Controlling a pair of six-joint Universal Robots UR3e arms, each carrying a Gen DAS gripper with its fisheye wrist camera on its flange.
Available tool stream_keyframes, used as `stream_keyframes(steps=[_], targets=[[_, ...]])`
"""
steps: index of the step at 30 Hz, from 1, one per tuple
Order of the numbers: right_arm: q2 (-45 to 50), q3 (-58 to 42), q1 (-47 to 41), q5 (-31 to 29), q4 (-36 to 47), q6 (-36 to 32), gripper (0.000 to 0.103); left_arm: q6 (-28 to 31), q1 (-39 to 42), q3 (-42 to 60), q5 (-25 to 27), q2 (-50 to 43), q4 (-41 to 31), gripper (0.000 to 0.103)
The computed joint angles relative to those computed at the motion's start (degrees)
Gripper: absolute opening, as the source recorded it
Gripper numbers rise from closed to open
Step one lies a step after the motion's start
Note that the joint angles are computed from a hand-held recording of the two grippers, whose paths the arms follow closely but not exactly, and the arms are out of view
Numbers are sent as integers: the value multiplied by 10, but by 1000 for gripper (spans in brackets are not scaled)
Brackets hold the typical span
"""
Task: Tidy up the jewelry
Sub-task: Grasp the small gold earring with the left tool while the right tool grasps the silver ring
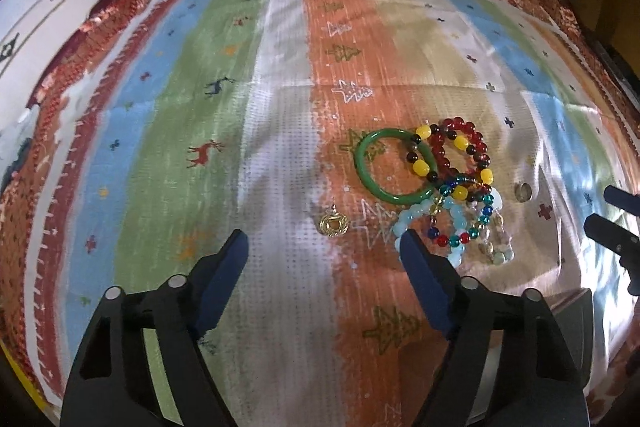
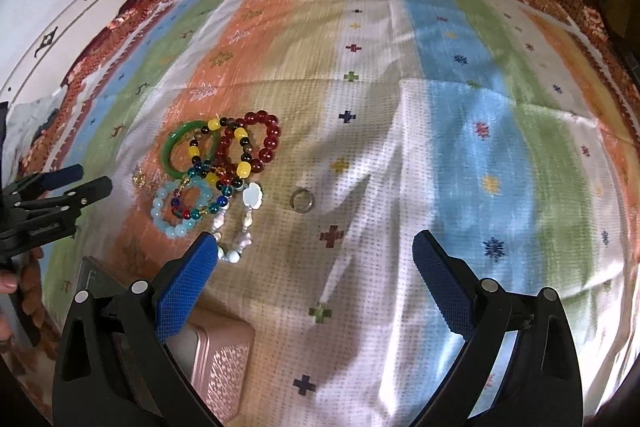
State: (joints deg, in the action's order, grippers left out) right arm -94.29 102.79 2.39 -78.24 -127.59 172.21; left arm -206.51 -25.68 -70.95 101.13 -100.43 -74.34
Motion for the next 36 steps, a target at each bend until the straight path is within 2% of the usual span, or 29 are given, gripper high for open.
stream_keyframes(steps=[2, 4, 8, 12, 17, 21, 24, 29, 31, 33, 36], targets=[[20, -15, 9, -5, -1, 5, 97, 5, 7, 5, -12, -10, 3, 71], [40, -30, 17, -16, -1, 8, 86, 12, 12, 9, -21, -20, 4, 69], [75, -50, 25, -29, 0, 13, 85, 27, 23, 11, -42, -35, 3, 64], [104, -70, 28, -32, 4, 15, 78, 33, 37, 2, -67, -38, 7, 57], [139, -97, 36, -37, 9, 18, 69, 36, 47, 4, -76, -47, 5, 53], [154, -107, 37, -33, 8, 23, 65, 44, 55, -4, -90, -49, 10, 48], [173, -124, 43, -39, 13, 24, 59, 48, 53, 0, -82, -59, 7, 45], [195, -138, 52, -51, 12, 28, 54, 61, 47, 3, -70, -63, 6, 44], [202, -144, 58, -62, 13, 28, 51, 65, 45, 4, -63, -66, 8, 41], [210, -152, 58, -65, 19, 32, 49, 68, 44, 5, -60, -67, 9, 32], [218, -161, 57, -68, 22, 40, 45, 73, 45, 4, -59, -67, 9, 30]])
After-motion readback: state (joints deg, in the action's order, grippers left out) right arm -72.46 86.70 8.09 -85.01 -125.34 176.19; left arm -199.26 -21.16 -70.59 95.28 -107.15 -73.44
